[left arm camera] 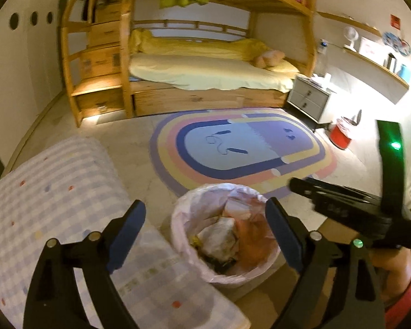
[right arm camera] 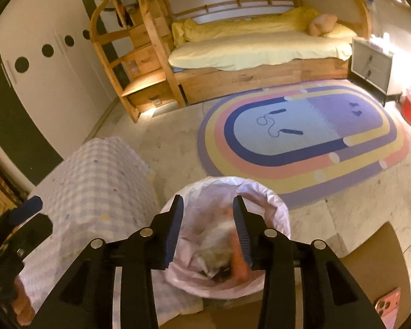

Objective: Collect trash

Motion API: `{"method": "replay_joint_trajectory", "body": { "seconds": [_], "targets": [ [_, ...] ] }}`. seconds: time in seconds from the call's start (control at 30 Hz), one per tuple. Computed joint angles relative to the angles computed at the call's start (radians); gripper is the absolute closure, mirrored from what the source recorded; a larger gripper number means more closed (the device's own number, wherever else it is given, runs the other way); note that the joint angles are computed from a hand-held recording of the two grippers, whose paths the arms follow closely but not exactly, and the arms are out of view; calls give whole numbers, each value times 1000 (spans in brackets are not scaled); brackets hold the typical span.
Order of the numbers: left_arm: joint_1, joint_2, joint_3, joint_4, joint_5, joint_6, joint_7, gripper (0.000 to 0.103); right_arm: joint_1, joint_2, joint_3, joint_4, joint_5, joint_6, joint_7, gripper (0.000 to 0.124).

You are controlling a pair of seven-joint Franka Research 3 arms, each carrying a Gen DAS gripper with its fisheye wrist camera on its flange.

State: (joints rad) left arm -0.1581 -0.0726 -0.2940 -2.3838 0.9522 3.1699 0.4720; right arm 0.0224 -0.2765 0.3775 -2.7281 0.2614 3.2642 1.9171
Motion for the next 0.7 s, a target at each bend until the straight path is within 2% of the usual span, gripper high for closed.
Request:
{"method": "replay_joint_trajectory", "body": {
  "seconds": [0.07,0.1,0.2,0.37,0.4,0.57,0.6,0.7],
  "targets": [
    [-10,-29,14,-26,-50,-15,31,17,115,-35,-97,-25,18,-10,-9,85],
    [-10,-52,18,-48,-71,-12,41,17,134,-57,-106,-35,23,-16,-9,85],
    [-30,-127,36,-118,-171,-17,105,17,149,-150,-82,-75,29,-45,7,83],
    [-51,-286,52,-241,-282,-48,169,16,165,-314,-23,-118,1,-129,64,68],
    [-67,-334,66,-273,-310,-69,182,15,175,-340,-17,-122,-9,-145,74,66],
    [-99,-535,76,-382,-407,-193,237,10,230,-438,17,-114,-64,-233,130,36],
    [-109,-591,80,-411,-427,-230,250,7,246,-452,22,-108,-75,-247,139,36],
    [-130,-741,87,-478,-487,-340,285,7,283,-462,34,-77,-110,-287,155,33]
  ]
}}
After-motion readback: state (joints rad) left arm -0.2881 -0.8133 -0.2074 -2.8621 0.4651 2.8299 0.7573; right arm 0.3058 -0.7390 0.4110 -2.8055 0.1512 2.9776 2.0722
